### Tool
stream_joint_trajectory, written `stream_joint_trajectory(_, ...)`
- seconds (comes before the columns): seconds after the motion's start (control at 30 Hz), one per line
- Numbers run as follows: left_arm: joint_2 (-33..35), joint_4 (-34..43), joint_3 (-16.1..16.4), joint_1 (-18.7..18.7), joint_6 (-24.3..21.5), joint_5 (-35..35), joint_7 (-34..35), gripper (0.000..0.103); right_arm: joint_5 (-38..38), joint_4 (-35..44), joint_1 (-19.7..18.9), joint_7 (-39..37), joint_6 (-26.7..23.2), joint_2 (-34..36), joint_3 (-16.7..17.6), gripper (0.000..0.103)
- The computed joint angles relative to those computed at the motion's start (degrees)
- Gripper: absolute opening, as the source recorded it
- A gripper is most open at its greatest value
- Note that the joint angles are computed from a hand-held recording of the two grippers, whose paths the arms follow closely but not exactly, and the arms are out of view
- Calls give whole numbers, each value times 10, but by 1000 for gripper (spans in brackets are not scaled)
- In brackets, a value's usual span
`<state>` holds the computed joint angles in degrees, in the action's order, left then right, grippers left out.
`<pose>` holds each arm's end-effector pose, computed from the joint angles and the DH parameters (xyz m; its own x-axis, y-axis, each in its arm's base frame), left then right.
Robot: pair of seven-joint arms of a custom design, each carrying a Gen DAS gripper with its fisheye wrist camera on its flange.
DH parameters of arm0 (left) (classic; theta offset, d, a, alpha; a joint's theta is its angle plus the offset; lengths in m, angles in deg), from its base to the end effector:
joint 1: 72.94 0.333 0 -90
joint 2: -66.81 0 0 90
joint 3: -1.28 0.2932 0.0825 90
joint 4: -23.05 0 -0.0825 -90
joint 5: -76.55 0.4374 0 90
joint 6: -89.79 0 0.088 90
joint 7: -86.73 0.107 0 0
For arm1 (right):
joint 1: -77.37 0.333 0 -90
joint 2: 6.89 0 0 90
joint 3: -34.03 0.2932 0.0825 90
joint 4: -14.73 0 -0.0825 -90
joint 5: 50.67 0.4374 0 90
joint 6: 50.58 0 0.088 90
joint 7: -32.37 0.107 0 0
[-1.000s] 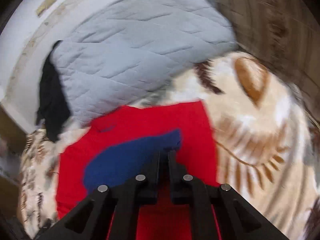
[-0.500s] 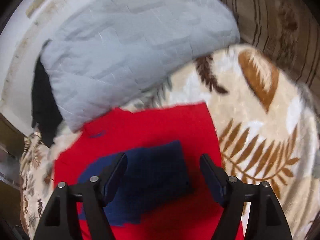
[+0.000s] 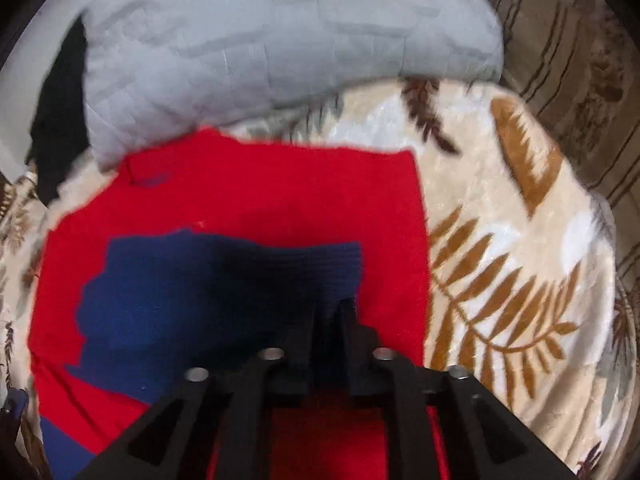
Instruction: Fold small clothes
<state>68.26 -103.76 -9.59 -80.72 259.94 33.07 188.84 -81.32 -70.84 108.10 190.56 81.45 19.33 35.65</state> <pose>0.5929 -0.1501 0.3824 0.0082 -0.8995 0.4369 -0.7831 -0.2775 -0.5565 0.6501 0.3957 0.4065 -0.3119 -0.9473 -0.0728 -0.7942 0.3020 -0.5274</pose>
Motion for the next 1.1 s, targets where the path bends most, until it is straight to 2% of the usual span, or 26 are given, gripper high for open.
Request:
stream_joint_trajectory(0.03,0,1,0,0,0,-7,4,60,-10,-10,5,16,5,-12,-4,87)
stream_joint_trajectory(0.13,0,2,-2,-1,1,-25,22,60,-71,-42,20,81,43,-48,-17,87)
stream_joint_trajectory(0.2,1,2,-1,-1,-1,-17,15,60,-93,-69,20,118,137,-67,-24,87)
stream_joint_trajectory(0.23,1,4,-2,-1,-3,-27,23,60,-98,-98,0,139,216,-77,-12,87)
stream_joint_trajectory(0.27,2,6,-2,0,-5,-38,32,60,-95,-113,-37,149,277,-73,19,87)
stream_joint_trajectory(0.3,2,7,-2,0,-8,-46,37,60,-61,-113,-65,123,305,-59,45,86)
stream_joint_trajectory(0.33,1,6,-2,1,-10,-49,41,60,12,-113,-80,69,302,-41,60,86)
stream_joint_trajectory(0.37,-1,5,-2,1,-11,-52,43,60,81,-112,-76,42,267,-30,54,85)
stream_joint_trajectory(0.4,-3,3,-2,1,-9,-58,48,60,110,-123,-78,55,264,-33,52,81)
stream_joint_trajectory(0.43,-4,3,-1,0,-8,-61,48,60,99,-141,-61,78,293,-45,31,81)
stream_joint_trajectory(0.53,-1,11,-1,1,-22,-90,68,61,64,-163,-32,88,368,-68,0,82)
stream_joint_trajectory(0.57,-1,13,-1,0,-26,-95,75,61,35,-162,-21,107,371,-69,-13,83)
stream_joint_trajectory(0.6,-2,11,-2,-1,-26,-86,73,61,45,-161,-26,94,354,-65,-7,87)
stream_joint_trajectory(0.63,-4,9,-1,-2,-24,-78,71,61,96,-148,-48,52,307,-52,19,85)
stream_joint_trajectory(0.67,-6,7,-1,-3,-22,-76,71,61,121,-148,-56,50,293,-45,26,84)
stream_joint_trajectory(0.73,-9,2,0,-4,-15,-68,63,62,82,-154,-28,82,310,-61,-1,84)
stream_joint_trajectory(0.8,-6,10,1,-3,-29,-99,82,64,43,-162,-11,91,371,-71,-14,84)
stream_joint_trajectory(0.83,-2,13,0,-4,-32,-97,86,64,23,-160,-11,93,381,-71,-15,86)
stream_joint_trajectory(0.87,0,11,0,-6,-27,-73,73,64,40,-149,-27,55,376,-59,3,87)
stream_joint_trajectory(0.9,2,9,-1,-7,-22,-50,60,64,97,-133,-58,-13,344,-42,42,88)
stream_joint_trajectory(0.93,2,3,-1,-9,-19,-21,43,64,156,-135,-78,-42,323,-29,60,84)
stream_joint_trajectory(0.97,-4,-9,1,-11,-15,38,1,64,177,-150,-80,-32,333,-35,59,81)
stream_joint_trajectory(1.0,-16,-24,2,-11,-9,84,-33,64,159,-184,-63,11,375,-61,37,82)
stream_joint_trajectory(1.03,-30,-38,2,-12,-5,95,-36,64,157,-206,-60,14,406,-76,35,83)
stream_joint_trajectory(1.07,-46,-49,2,-15,-11,87,-27,64,138,-240,-42,13,440,-106,19,83)
stream_joint_trajectory(1.1,-66,-60,5,-20,-22,65,-10,64,88,-271,-7,41,441,-140,-17,82)
